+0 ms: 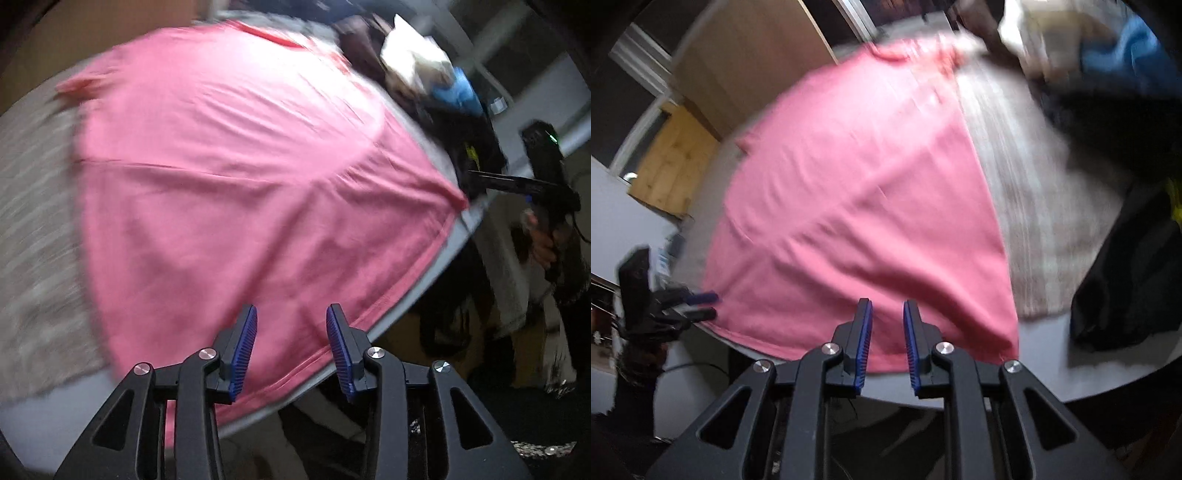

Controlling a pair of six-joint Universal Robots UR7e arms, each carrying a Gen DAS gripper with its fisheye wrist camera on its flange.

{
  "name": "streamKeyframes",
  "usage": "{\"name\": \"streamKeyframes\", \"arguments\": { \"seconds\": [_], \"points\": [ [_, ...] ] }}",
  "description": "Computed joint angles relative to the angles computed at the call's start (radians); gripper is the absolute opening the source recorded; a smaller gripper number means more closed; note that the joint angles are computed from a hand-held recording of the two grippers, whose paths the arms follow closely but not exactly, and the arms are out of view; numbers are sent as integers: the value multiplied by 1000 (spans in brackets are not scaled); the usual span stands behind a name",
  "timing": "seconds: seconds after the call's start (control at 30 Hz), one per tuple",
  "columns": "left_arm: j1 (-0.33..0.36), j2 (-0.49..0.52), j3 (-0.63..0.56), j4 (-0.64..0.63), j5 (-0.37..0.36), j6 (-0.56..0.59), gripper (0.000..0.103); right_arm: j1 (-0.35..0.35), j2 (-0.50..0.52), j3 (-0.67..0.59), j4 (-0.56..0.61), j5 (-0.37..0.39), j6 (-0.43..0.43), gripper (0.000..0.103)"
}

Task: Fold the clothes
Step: 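Open both grippers and move them toward the shirt collar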

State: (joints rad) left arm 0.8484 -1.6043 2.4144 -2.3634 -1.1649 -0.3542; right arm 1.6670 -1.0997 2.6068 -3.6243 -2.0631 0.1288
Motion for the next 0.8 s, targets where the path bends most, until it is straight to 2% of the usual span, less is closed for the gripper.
{"name": "streamKeyframes", "arguments": {
  "seconds": [0.03, 0.1, 0.13, 0.17, 0.2, 0.27, 0.33, 0.47, 0.57, 0.8],
  "points": [
    [-8, -62, 22, 16, 28, -38, 46, 33, -23, -18, 19, -9, 2, 18],
    [-25, -193, 64, 77, 91, -128, 47, 103, -61, -80, 75, -23, -10, 29],
    [-33, -253, 79, 110, 118, -170, 47, 136, -66, -120, 103, -35, -23, 39],
    [-31, -294, 94, 118, 122, -194, 47, 171, -50, -180, 143, -60, -49, 42],
    [-23, -353, 117, 121, 118, -219, 47, 202, -31, -241, 178, -83, -78, 42],
    [-14, -403, 140, 120, 117, -236, 47, 250, 14, -364, 241, -117, -148, 42],
    [-17, -450, 161, 137, 124, -261, 47, 268, 74, -487, 299, -118, -217, 42],
    [-13, -418, 192, 52, 129, -274, 47, 281, 241, -781, 473, -55, -289, 42],
    [-7, -363, 201, -5, 157, -286, 47, 282, 378, -995, 600, -44, -321, 44],
    [45, -264, 221, -162, 161, -343, 47, 213, 691, -1473, 957, -24, -339, 45]
  ]
}}
